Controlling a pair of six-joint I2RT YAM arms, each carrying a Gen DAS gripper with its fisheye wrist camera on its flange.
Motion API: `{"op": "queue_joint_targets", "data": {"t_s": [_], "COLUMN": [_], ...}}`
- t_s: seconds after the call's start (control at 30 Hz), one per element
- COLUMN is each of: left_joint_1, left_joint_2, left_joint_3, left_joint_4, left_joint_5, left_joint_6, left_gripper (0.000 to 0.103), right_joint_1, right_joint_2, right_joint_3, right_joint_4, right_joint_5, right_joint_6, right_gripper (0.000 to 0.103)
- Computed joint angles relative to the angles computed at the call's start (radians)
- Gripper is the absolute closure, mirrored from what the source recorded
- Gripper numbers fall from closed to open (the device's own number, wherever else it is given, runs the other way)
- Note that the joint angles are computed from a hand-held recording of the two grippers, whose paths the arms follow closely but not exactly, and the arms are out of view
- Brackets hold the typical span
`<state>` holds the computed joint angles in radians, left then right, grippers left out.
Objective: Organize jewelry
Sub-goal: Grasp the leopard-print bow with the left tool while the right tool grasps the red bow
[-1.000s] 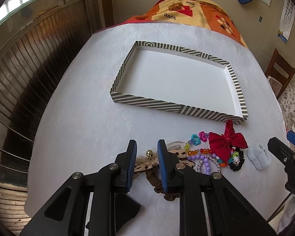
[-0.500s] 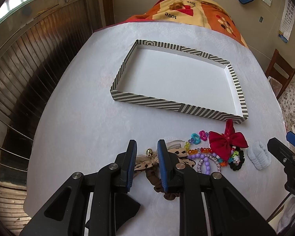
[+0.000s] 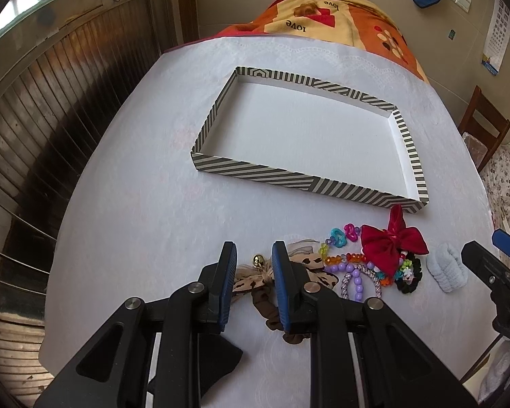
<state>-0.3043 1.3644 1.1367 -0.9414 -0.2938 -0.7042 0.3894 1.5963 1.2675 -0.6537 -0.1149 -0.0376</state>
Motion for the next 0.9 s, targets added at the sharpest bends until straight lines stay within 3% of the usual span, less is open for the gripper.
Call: {"op": "queue_joint_targets", "data": {"t_s": [0.4,0.63,0.9], "left_joint_1": [0.004,0.120,0.274], "left_joint_2": [-0.003,-0.057,-0.098], "left_joint_3": [-0.010,-0.039,-0.101], "left_joint_4": [-0.001,-0.017,0.012], "left_joint_5": [0.011,0.065,0.251], "left_joint_6": [-0.001,0.066,0.138], "left_gripper": [0.090,0.090,0.089], "right_joint_1": [-0.012,-0.042,-0.097], "right_joint_2": [0.009,0.012,0.019], "right_joint_3": [0.007,-0.008,-0.041], "right_joint_4": [-0.019,-0.018,-0.024], "right_joint_5": [-0.020,-0.031,-0.097], "right_joint_6": [-0.014,-0.048,-0.112], "right_gripper": [0.005,0.005,0.005]}}
